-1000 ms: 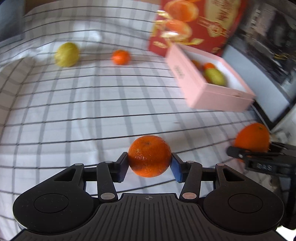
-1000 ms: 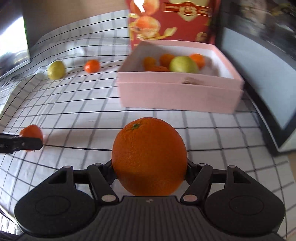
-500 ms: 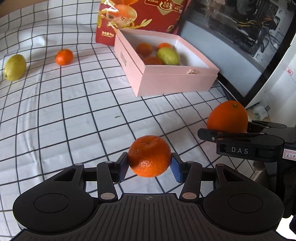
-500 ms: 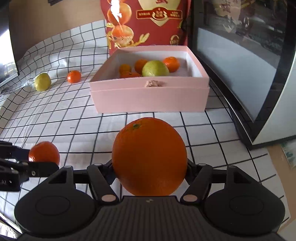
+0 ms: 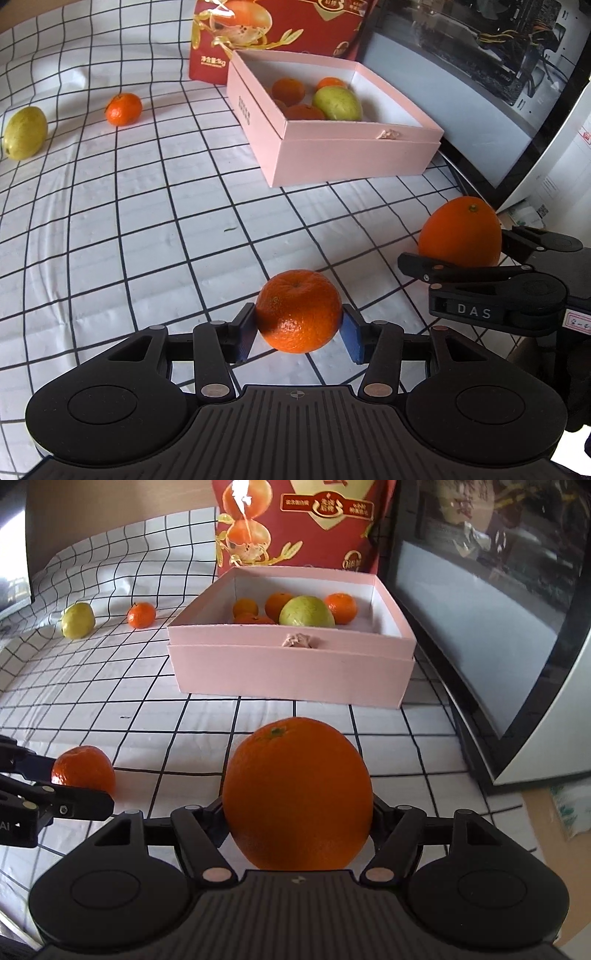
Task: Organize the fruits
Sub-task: 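Carry the orange and the tangerine toward the pink box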
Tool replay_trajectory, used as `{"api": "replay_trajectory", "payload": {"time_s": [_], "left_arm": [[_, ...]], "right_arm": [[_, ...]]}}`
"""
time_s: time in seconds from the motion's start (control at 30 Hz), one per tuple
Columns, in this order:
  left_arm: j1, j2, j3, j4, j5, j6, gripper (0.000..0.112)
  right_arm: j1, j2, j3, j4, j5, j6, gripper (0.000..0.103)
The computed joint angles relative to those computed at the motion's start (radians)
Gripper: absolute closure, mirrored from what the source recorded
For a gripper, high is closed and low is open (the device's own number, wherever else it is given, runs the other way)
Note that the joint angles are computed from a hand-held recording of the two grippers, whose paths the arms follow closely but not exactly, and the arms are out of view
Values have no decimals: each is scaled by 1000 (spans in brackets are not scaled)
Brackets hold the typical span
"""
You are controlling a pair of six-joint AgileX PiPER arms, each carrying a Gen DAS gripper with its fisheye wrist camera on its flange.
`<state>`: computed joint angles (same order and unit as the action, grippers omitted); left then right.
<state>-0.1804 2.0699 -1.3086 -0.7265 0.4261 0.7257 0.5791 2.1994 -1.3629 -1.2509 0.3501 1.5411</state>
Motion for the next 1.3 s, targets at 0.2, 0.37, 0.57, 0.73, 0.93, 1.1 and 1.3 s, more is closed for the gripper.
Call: {"api": "replay_trajectory", "payload": {"time_s": [0.2,0.37,0.57,0.73,0.93,1.1,1.3], "left_arm": [[4,-1,0,-9,6,7,59],[5,2,-4,-15,9,14,59],[7,5,-5,-27,11,26,59],[8,5,-6,-32,11,30,59],[11,18,-34,-20,16,9,59],[13,36,-119,9,25,-35,59],[6,75,-310,7,34,-63,59]], "right_arm": [[31,17,0,-125,64,105,30],[46,22,7,-180,96,143,28],[14,-1,21,-145,26,174,33],[3,2,6,-80,11,130,33],[-36,-3,-24,112,-43,-3,34],[-54,-11,-66,177,-46,-101,34],[-67,-41,-156,168,-33,-192,34]]}}
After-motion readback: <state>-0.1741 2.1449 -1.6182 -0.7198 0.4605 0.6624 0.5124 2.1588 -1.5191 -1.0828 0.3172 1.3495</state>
